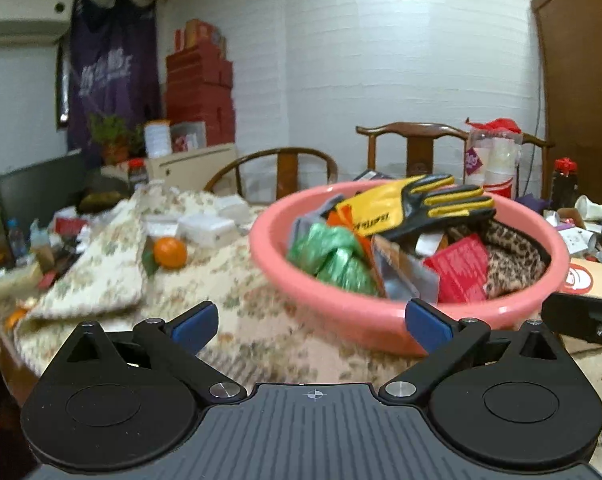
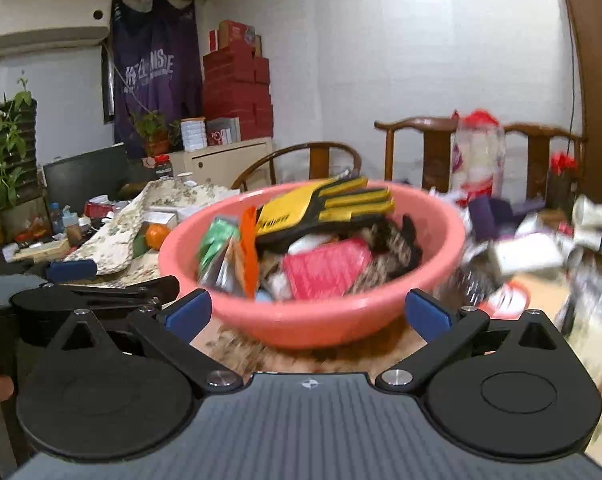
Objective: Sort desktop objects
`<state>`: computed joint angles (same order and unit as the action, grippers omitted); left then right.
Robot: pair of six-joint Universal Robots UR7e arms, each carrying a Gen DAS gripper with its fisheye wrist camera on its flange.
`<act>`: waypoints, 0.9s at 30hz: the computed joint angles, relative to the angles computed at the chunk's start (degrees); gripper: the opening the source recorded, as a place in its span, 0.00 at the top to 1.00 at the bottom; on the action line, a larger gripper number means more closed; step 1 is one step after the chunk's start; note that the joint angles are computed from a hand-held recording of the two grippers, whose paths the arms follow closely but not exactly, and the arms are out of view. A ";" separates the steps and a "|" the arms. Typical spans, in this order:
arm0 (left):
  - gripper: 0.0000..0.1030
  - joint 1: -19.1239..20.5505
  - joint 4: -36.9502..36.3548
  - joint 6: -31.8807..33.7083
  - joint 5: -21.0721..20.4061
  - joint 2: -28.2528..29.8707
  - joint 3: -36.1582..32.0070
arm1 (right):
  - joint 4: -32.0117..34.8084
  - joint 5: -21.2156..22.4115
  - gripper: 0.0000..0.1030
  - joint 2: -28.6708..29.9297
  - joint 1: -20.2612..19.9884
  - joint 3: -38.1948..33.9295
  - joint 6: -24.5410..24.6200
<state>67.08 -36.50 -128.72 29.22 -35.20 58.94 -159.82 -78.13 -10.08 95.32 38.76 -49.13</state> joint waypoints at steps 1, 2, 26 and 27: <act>0.00 -0.03 -0.23 -0.53 -0.45 -0.23 0.83 | -0.10 -0.28 0.01 -0.11 -0.18 0.60 0.60; 0.00 -0.04 -0.65 -0.69 -0.79 -0.41 1.56 | -0.72 -0.81 0.01 -0.02 -0.33 0.98 1.31; 0.00 2.38 14.23 -12.48 -0.22 6.02 -6.98 | -9.82 -10.24 0.00 4.95 -1.06 -1.54 3.99; 0.00 2.58 15.64 -13.26 -0.07 6.52 -8.04 | -9.59 -10.12 0.00 5.20 -1.09 -1.88 3.79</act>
